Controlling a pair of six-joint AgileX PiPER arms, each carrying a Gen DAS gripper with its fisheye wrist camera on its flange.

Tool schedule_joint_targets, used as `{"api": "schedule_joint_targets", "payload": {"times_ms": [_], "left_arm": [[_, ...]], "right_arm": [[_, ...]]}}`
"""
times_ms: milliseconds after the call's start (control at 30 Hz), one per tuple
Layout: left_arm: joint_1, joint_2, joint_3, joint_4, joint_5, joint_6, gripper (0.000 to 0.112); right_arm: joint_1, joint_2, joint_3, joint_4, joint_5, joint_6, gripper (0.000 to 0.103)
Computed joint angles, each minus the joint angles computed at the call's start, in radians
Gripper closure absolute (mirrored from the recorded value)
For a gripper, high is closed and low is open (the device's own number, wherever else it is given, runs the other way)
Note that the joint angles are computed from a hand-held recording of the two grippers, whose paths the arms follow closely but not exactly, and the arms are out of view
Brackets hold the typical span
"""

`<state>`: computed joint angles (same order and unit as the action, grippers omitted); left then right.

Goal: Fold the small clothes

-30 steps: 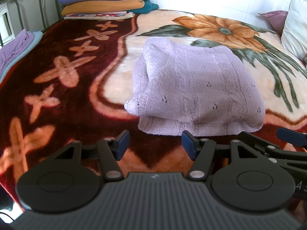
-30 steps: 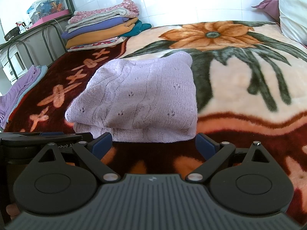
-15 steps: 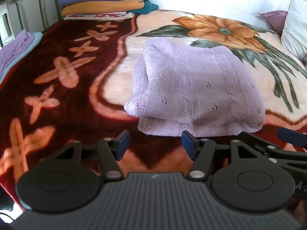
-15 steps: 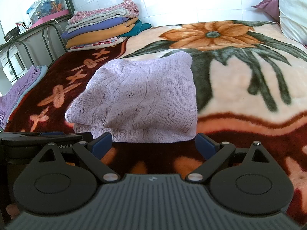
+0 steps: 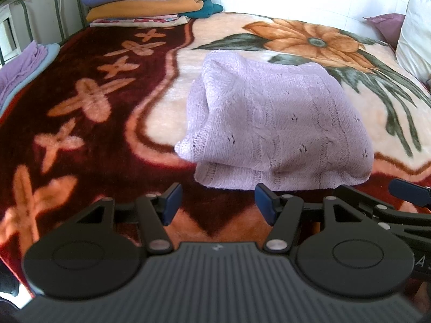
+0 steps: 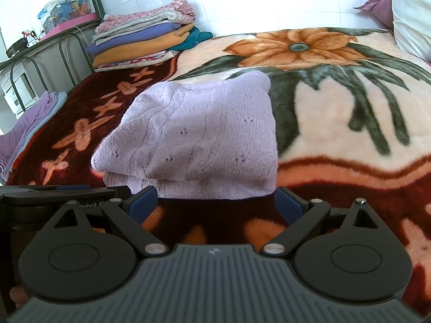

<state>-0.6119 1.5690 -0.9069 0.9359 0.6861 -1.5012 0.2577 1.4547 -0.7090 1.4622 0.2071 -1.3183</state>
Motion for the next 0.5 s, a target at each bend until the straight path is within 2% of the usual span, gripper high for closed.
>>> {"api": "schedule_joint_targets", "payload": {"times_ms": [500], "left_arm": [[0.004,0.004,0.007,-0.007,-0.007,0.004,0.05]], "right_arm": [[0.0,0.009,0.002,0.035,0.002,-0.032,0.006]]}}
